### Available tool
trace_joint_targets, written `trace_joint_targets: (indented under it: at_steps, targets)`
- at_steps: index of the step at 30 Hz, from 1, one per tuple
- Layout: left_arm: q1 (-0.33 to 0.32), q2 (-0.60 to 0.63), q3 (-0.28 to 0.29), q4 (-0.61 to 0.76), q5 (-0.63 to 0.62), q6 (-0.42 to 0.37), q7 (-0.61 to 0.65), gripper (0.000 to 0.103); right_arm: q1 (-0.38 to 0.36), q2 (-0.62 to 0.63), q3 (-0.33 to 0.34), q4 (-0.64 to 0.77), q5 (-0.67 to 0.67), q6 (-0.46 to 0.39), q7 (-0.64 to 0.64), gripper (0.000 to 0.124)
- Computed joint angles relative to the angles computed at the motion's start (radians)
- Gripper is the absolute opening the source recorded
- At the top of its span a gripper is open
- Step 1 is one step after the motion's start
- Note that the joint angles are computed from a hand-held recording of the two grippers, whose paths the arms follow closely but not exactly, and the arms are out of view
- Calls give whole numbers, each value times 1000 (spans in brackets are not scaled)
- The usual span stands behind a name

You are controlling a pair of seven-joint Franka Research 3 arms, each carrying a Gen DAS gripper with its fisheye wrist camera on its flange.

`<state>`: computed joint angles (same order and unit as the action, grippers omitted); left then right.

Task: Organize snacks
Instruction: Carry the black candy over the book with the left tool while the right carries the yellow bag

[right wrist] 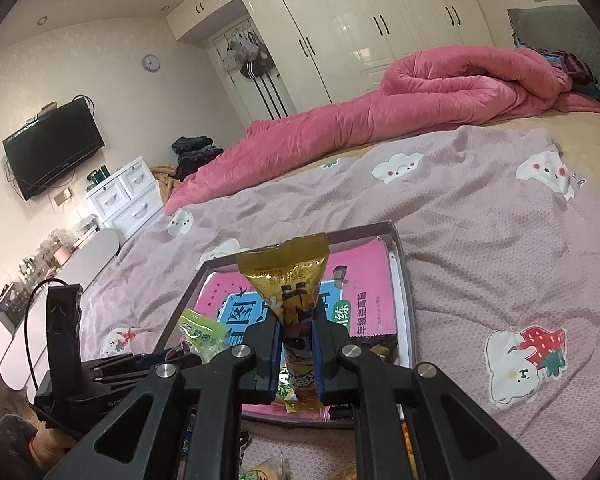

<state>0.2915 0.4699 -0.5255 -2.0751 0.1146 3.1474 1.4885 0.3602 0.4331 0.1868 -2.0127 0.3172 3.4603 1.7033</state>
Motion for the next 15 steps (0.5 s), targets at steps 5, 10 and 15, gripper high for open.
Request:
trace_joint_targets:
  at_steps: [5, 10, 15]
  targets:
    - [-9, 8, 6, 11, 5, 0, -2, 36, -11, 12, 9, 17, -14, -44, 1, 13]
    - [-15, 17, 8, 22, 9, -3, 1, 36, 13, 24, -13, 39, 0, -87, -14, 13]
    - [-13, 27, 2, 29, 9, -2, 1, 36, 47, 39, -48, 65, 22, -124, -32, 13]
